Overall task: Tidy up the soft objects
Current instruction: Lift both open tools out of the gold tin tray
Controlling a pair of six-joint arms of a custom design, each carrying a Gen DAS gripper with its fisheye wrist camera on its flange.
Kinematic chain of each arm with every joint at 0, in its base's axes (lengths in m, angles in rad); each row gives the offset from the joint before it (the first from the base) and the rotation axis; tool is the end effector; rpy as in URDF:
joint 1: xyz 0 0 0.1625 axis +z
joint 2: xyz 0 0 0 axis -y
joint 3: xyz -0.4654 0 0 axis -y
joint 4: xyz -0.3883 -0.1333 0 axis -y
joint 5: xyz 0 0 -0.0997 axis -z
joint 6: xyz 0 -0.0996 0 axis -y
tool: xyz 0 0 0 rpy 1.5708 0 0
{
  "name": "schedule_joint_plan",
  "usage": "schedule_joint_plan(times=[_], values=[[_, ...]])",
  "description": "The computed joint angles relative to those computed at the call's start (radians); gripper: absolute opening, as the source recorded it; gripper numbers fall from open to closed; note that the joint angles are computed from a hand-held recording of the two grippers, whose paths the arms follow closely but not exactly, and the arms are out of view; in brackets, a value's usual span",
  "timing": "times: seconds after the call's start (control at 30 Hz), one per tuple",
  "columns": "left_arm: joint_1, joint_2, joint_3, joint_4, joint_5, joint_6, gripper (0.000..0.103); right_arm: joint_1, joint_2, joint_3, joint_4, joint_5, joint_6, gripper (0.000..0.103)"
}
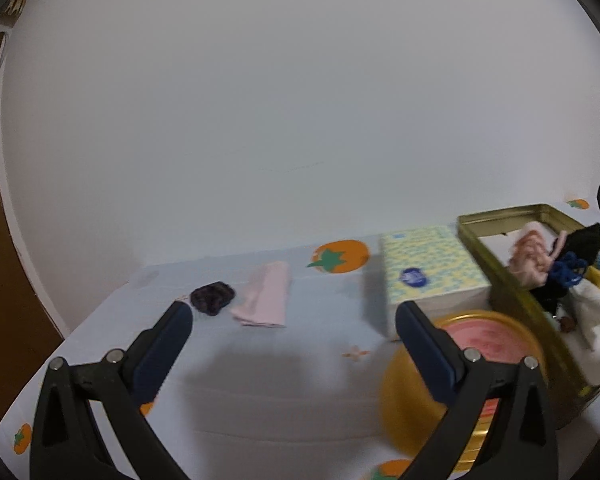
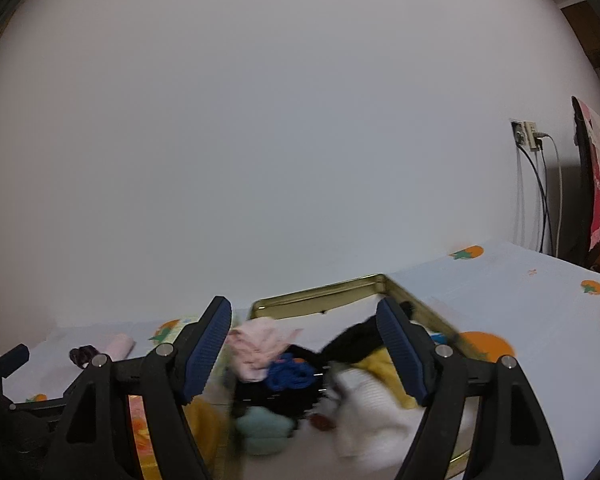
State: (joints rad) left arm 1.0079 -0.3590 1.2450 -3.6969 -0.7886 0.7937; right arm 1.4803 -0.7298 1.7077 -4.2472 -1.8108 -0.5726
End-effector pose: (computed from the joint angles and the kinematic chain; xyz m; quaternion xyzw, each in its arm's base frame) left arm -0.2444 -0.7687 0.0966 0.2996 0.7248 -0.4979 0.3700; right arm 0.0507 -0.6544 0.2620 0.0693 -0.6583 0.6791 0.3174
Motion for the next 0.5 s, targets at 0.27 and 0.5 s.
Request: schedule_joint_plan(times=[0.27, 0.5], values=[[0.051, -0.025, -0.051, 0.080, 0.008, -0.017, 0.103, 0.063, 0.090, -0.081, 0.062, -0.003, -0.069, 0.077], [0.087, -0.044, -0.089, 0.152, 0.019, -0.041, 0.103, 0.108, 0.159, -0.173, 0.171, -0.014, -0.078, 0.077]])
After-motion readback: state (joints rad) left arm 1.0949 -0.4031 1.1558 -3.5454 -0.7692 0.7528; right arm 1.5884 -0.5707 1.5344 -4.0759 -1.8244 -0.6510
